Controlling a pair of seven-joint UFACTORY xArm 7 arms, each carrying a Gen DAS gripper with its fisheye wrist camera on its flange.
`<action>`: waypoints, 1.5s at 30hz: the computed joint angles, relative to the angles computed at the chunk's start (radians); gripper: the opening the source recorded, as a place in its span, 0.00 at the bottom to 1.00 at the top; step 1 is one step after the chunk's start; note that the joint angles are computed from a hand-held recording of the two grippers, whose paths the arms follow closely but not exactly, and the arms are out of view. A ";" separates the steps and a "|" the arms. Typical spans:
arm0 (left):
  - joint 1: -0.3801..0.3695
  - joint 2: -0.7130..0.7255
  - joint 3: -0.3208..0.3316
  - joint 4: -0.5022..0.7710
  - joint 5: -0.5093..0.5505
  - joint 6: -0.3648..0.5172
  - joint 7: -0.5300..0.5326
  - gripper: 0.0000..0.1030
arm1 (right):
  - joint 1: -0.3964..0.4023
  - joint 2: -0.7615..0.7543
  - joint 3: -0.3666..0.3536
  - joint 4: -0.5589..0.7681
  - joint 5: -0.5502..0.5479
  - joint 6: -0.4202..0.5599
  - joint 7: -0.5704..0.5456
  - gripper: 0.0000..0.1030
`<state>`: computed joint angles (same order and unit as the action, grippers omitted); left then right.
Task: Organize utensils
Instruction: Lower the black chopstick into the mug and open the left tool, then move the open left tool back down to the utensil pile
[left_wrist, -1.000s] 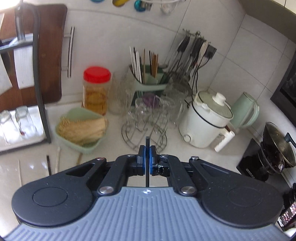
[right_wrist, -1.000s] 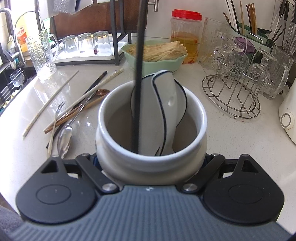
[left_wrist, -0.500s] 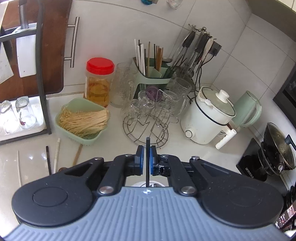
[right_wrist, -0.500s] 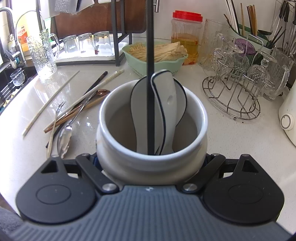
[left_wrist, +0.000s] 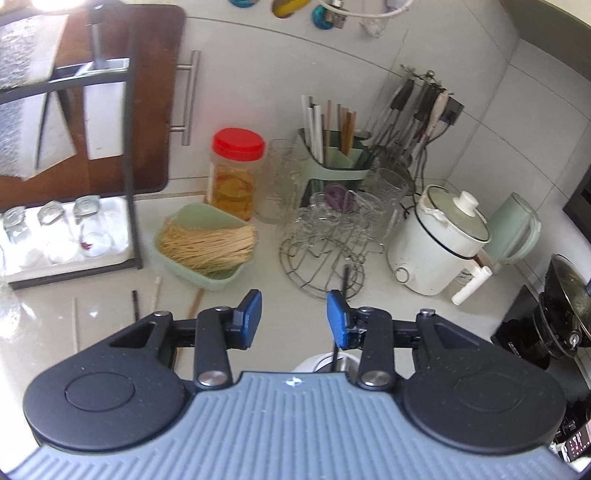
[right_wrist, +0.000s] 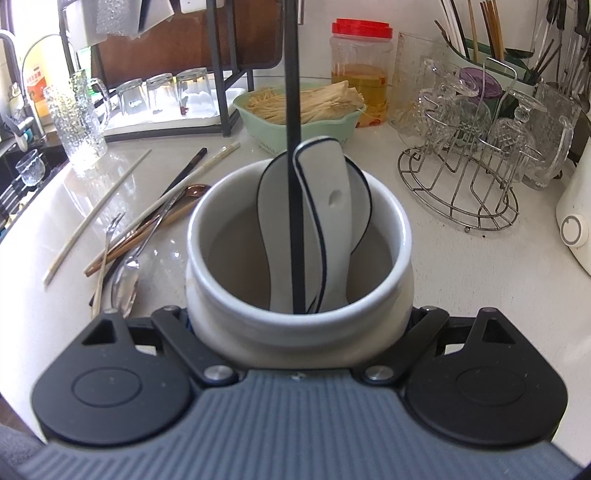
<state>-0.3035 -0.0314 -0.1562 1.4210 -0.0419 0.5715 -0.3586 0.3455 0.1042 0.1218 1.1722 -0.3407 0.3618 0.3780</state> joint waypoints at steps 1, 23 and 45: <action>0.002 -0.007 0.001 -0.009 0.007 0.003 -0.012 0.43 | 0.001 0.000 -0.001 0.000 -0.004 0.000 0.004 0.89; 0.051 -0.107 0.013 -0.204 0.055 0.035 -0.120 0.43 | 0.012 -0.001 -0.009 -0.002 -0.094 -0.002 0.111 0.89; 0.098 -0.028 0.058 -0.255 -0.046 0.028 0.002 0.51 | 0.019 0.011 -0.005 0.033 -0.084 0.066 0.150 0.89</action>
